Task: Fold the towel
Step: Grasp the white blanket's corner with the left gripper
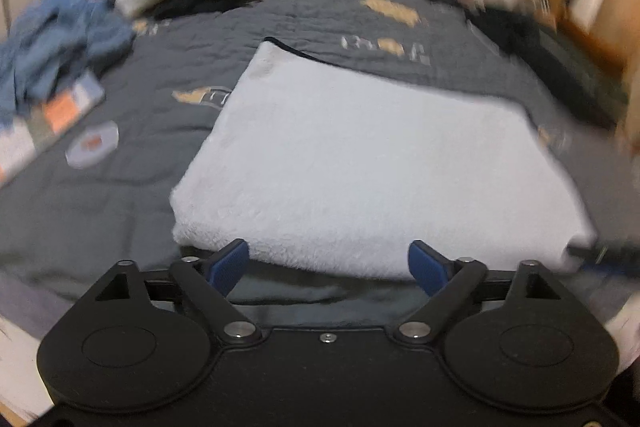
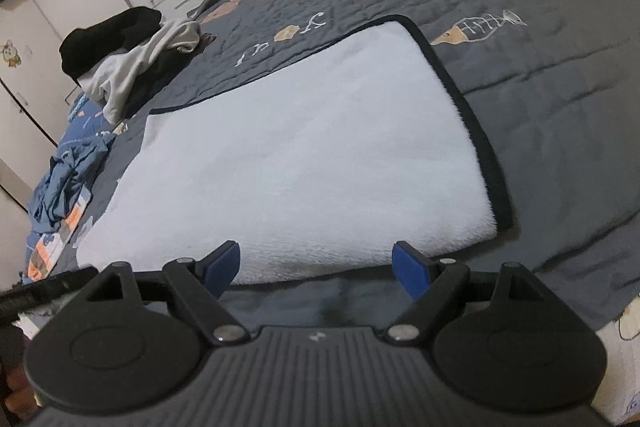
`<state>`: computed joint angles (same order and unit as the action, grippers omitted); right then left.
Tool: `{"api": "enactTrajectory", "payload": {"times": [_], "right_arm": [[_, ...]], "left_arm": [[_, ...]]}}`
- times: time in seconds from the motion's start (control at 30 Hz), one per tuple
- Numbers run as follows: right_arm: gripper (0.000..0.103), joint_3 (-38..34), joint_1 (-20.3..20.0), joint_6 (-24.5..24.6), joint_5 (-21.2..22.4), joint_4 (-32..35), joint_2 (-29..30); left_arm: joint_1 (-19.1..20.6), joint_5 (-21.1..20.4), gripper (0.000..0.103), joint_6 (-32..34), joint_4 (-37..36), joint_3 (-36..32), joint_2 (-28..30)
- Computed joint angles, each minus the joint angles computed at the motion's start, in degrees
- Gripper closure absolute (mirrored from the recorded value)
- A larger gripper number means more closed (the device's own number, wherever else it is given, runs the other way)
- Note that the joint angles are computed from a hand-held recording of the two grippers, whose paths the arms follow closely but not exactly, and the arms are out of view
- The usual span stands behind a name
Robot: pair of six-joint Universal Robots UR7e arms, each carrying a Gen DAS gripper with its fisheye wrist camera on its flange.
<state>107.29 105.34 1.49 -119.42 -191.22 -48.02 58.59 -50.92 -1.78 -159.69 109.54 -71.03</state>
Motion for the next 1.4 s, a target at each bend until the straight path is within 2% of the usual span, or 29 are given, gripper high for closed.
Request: {"api": "enactTrajectory", "payload": {"times": [0.1,0.17,0.37,0.43,0.53,0.6,0.67,0.77,0.87,1.07,1.2,1.3,1.4], "right_arm": [[0.020,-0.79,0.72,-1.32,-0.69,-0.36,0.88],[0.020,-1.26,1.15,-2.16,-0.86,-0.54,1.36],[0.020,-1.56,1.48,-2.93,0.86,-0.49,1.59],[0.020,-1.44,1.49,-2.57,1.51,-0.59,1.40],[0.020,-1.39,1.28,-1.12,3.24,-0.44,0.97],[0.020,-2.08,1.11,0.59,4.68,0.75,0.76],[0.020,-3.73,1.24,1.12,5.62,3.19,0.85],[0.020,-7.47,2.16,-0.54,5.07,6.20,2.06],[0.020,-12.09,2.78,-3.07,5.38,9.13,3.99],[0.020,-19.34,2.41,-6.90,5.58,13.76,8.46],[0.020,-17.67,0.44,-4.89,8.01,11.74,9.09],[0.020,-17.55,-0.60,-3.48,8.47,13.09,9.81],[0.020,-17.94,-0.65,-5.29,7.36,13.89,10.68]], "left_arm": [[2.30,-4.12,0.015,-7.38,-4.71,0.22,-0.37],[3.61,-5.22,0.015,-11.61,-5.75,-0.12,-0.45],[5.88,-3.24,0.015,-21.76,-9.79,0.25,-1.24],[7.04,-4.36,0.016,-25.56,-9.74,0.17,-1.59],[8.26,-6.42,0.016,-27.97,-10.37,-0.03,-1.39],[9.01,-7.91,0.017,-29.14,-11.28,-0.25,-0.89],[9.66,-9.39,0.025,-30.39,-12.27,-0.40,-0.21],[10.50,-11.08,0.031,-32.09,-12.56,-0.83,0.84],[10.75,-11.01,0.038,-32.09,-13.74,-0.87,1.81],[11.15,-10.62,0.038,-33.39,-17.35,-1.31,3.77],[10.99,-9.49,0.038,-32.54,-18.22,-1.98,5.15],[10.82,-8.68,0.038,-31.86,-19.63,-2.18,6.03],[10.38,-7.30,0.062,-31.07,-21.36,-2.08,6.49]]}}
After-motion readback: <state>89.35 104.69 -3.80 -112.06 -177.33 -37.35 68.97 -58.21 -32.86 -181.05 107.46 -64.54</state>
